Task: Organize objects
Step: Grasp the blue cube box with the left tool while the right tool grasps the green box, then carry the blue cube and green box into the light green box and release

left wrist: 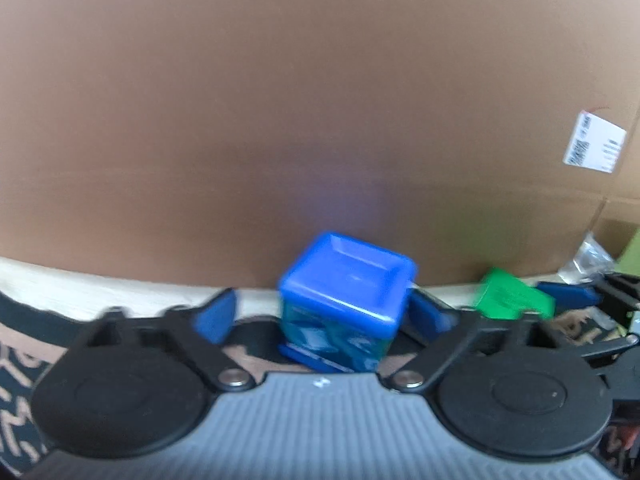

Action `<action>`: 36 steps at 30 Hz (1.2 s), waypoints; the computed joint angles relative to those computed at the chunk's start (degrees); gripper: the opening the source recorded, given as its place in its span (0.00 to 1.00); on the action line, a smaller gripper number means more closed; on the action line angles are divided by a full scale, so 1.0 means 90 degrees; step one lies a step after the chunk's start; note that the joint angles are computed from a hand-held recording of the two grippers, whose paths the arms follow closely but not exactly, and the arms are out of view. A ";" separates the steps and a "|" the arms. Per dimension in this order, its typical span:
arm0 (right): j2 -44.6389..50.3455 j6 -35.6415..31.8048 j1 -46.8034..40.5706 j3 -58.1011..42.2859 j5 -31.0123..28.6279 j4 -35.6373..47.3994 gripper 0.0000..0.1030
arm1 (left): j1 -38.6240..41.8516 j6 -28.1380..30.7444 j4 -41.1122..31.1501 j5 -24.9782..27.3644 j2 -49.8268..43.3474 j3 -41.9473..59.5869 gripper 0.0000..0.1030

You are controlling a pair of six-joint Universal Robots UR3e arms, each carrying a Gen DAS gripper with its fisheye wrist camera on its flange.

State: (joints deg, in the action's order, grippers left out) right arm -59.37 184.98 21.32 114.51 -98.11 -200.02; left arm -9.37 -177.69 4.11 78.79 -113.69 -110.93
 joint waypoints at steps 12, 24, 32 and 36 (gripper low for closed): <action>-0.1243 0.0193 0.0670 0.1599 -0.0230 -0.0277 0.70 | -0.0475 -0.0121 0.0200 0.0491 0.1459 -0.1858 0.59; -0.2798 0.1588 0.2500 0.3801 -0.1647 -0.0419 0.70 | -0.2083 -0.1070 -0.0009 0.1428 0.3591 -0.3909 0.63; -0.2856 0.1226 0.2795 0.4086 -0.1725 -0.0725 0.74 | -0.2944 -0.1885 0.0172 0.2734 0.3020 -0.3475 0.77; -0.2780 0.1135 0.2706 0.4140 -0.1643 -0.0960 0.74 | -0.2922 -0.1964 0.0096 0.2804 0.2854 -0.3280 0.77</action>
State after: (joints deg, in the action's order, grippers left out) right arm -84.39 195.20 45.67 151.76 -112.90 -208.66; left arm -35.67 -195.37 4.97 104.03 -88.01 -140.45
